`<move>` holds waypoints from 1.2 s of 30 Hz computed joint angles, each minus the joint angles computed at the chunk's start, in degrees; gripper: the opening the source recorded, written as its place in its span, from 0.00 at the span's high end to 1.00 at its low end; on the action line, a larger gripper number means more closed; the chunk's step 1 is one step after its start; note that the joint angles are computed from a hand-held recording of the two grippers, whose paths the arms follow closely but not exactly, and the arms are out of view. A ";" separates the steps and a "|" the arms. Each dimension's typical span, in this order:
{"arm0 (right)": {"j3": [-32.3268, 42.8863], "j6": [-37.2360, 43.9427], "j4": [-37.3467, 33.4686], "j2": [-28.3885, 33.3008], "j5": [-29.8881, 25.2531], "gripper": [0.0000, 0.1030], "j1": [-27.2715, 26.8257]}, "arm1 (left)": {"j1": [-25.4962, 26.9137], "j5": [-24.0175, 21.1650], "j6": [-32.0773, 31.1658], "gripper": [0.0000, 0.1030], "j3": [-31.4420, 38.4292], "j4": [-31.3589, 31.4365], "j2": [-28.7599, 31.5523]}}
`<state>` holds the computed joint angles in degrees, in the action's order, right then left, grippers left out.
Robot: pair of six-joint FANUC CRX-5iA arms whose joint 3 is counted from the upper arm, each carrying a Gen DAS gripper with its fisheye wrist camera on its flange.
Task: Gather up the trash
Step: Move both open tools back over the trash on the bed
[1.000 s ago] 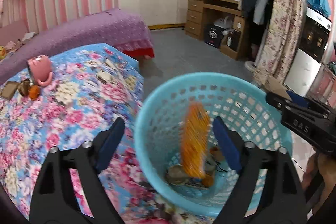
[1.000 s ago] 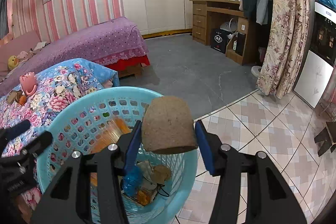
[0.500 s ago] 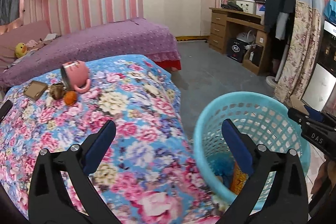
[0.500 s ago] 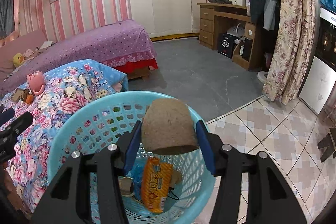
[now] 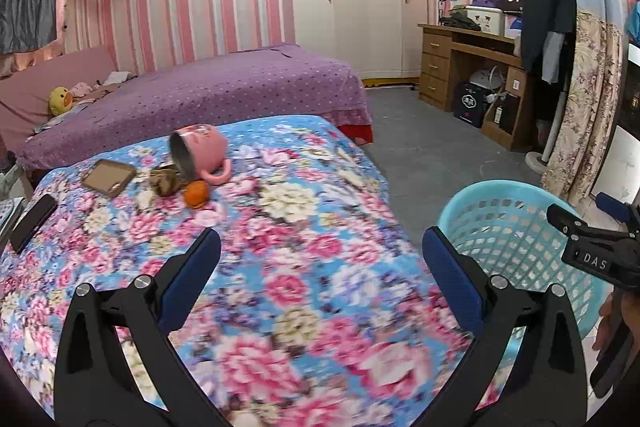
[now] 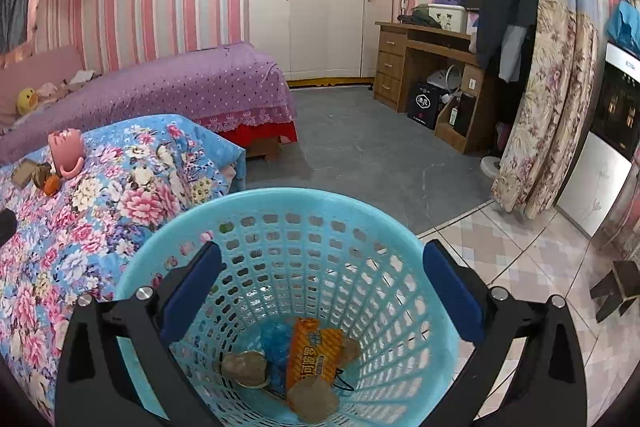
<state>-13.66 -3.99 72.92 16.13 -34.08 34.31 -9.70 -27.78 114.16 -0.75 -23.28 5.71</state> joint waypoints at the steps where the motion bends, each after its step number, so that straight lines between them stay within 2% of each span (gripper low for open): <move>1: 0.30 0.05 0.15 0.20 -0.17 0.04 0.27 | 0.53 0.15 -0.49 0.05 -0.48 0.48 -0.34; 12: 6.22 -2.09 0.25 4.30 -2.84 0.04 4.05 | 8.71 1.68 -6.06 0.05 -4.54 2.82 -4.64; 17: 9.75 0.93 -0.21 7.02 -4.00 0.04 5.91 | 14.09 4.00 -12.44 0.05 -6.35 7.56 -5.55; 21: 12.83 3.99 -1.28 9.22 -4.84 0.04 7.37 | 16.45 4.47 -11.67 0.05 -6.54 5.75 -5.36; 24: 15.24 6.28 -3.18 10.81 -4.29 0.04 8.31 | 20.16 6.53 -19.89 0.05 -9.12 14.86 -4.70; 28: 19.88 10.59 -6.33 13.75 -4.76 0.04 9.75 | 22.04 6.68 -22.73 0.05 -8.80 16.38 -3.79; 31: 23.53 12.75 -8.57 15.79 -4.05 0.04 10.66 | 24.17 8.15 -28.37 0.05 -10.06 22.33 -3.11; 33: 25.96 14.98 -11.99 16.83 -1.96 0.04 11.20 | 25.21 7.34 -28.63 0.05 -9.38 22.67 -2.16; 36: 29.29 18.30 -14.39 18.71 -1.74 0.04 12.30 | 27.10 6.57 -30.05 0.05 -9.15 25.57 -1.01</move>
